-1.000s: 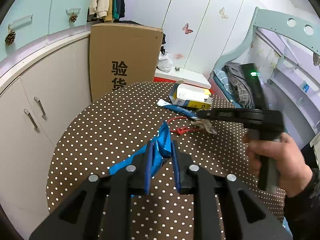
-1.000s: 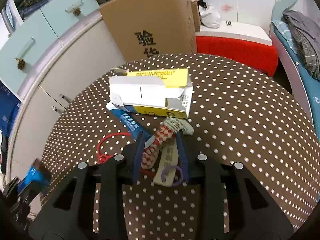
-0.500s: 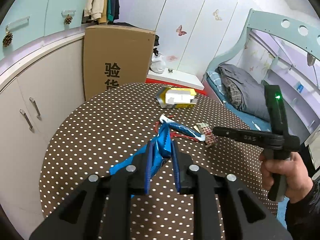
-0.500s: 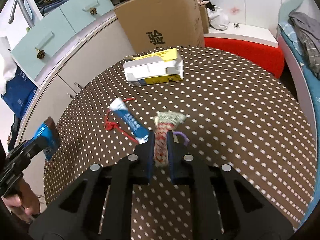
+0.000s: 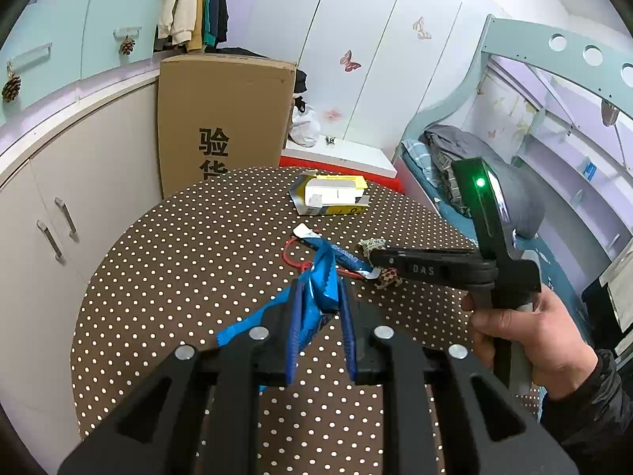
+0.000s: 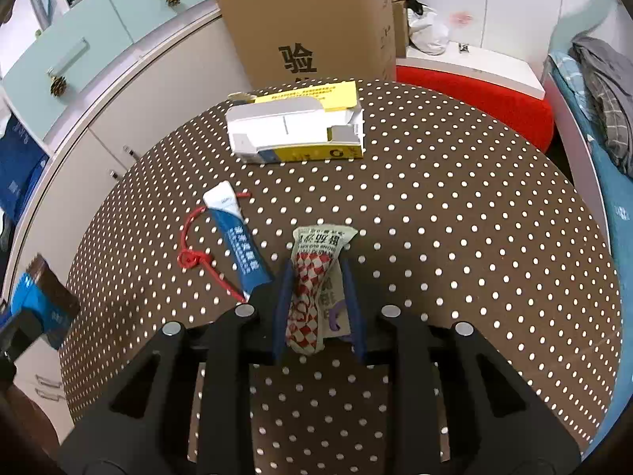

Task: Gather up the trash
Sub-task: 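Grasp the red-white checkered snack bag with the right tool while the left tool holds the blue wrapper, then carry snack bag and blue wrapper to the bin and release both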

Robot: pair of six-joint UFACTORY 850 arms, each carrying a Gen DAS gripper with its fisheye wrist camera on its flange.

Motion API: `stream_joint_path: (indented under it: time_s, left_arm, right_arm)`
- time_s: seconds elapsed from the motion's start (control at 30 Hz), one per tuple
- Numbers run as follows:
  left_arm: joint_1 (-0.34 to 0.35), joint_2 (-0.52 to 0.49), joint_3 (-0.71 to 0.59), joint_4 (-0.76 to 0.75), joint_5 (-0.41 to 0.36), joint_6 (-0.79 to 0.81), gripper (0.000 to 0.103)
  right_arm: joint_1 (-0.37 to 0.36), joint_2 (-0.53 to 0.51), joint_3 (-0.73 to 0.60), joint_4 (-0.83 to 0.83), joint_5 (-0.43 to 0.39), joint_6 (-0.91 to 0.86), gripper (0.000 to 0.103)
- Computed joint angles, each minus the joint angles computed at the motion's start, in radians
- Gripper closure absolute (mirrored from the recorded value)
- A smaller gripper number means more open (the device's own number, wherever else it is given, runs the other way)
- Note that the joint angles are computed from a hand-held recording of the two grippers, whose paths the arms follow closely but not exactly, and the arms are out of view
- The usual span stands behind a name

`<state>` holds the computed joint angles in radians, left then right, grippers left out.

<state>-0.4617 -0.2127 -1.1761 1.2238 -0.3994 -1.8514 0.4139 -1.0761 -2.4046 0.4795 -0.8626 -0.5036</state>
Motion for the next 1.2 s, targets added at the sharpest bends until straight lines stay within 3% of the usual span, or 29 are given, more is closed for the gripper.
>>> stream_joint_path:
  time_s: [0.07, 0.17, 0.5, 0.7, 0.77, 0.8, 0.87, 0.93, 1.0, 1.03, 1.1, 1.17, 1.2]
  left_arm:
    - [-0.003, -0.003, -0.005, -0.002, -0.004, 0.003, 0.085]
    - [-0.008, -0.011, -0.019, -0.007, -0.001, 0.008, 0.085]
    - [-0.03, -0.067, -0.112, -0.028, 0.011, 0.061, 0.085]
    - [-0.048, -0.109, -0.175, -0.07, 0.004, 0.116, 0.085]
    - [-0.054, -0.11, -0.177, -0.077, 0.0, 0.12, 0.085]
    - [-0.056, -0.11, -0.178, -0.082, -0.002, 0.122, 0.085]
    - [-0.06, -0.11, -0.178, -0.086, -0.01, 0.123, 0.085]
    - [-0.062, -0.107, -0.177, -0.087, -0.017, 0.118, 0.085]
    - [-0.061, -0.106, -0.179, -0.085, -0.017, 0.112, 0.085]
    - [-0.061, -0.108, -0.181, -0.086, -0.018, 0.111, 0.085]
    - [-0.061, -0.114, -0.191, -0.094, -0.017, 0.118, 0.085]
    - [-0.063, -0.123, -0.204, -0.096, -0.017, 0.125, 0.085]
    - [-0.064, -0.129, -0.212, -0.1, -0.015, 0.129, 0.085]
  right_arm:
    - [-0.013, 0.031, 0.056, 0.061, 0.013, -0.056, 0.092]
    - [-0.042, 0.097, 0.166, 0.162, 0.054, -0.137, 0.093]
    - [-0.146, 0.226, 0.343, 0.432, 0.042, -0.333, 0.094]
    - [-0.148, 0.197, 0.298, 0.323, 0.045, -0.259, 0.093]
    - [-0.132, 0.16, 0.251, 0.278, 0.041, -0.235, 0.071]
    - [-0.125, 0.152, 0.243, 0.258, 0.051, -0.235, 0.048]
    - [-0.109, 0.122, 0.204, 0.208, 0.062, -0.218, 0.046]
    - [-0.091, 0.071, 0.127, 0.157, 0.046, -0.19, 0.051]
    - [-0.075, 0.051, 0.103, 0.106, 0.058, -0.187, 0.069]
    - [-0.064, 0.069, 0.137, 0.076, 0.111, -0.204, 0.079]
    - [-0.056, 0.089, 0.171, 0.042, 0.146, -0.218, 0.09]
    - [-0.074, 0.091, 0.172, 0.113, 0.098, -0.239, 0.092]
    - [-0.084, 0.112, 0.208, 0.149, 0.113, -0.258, 0.092]
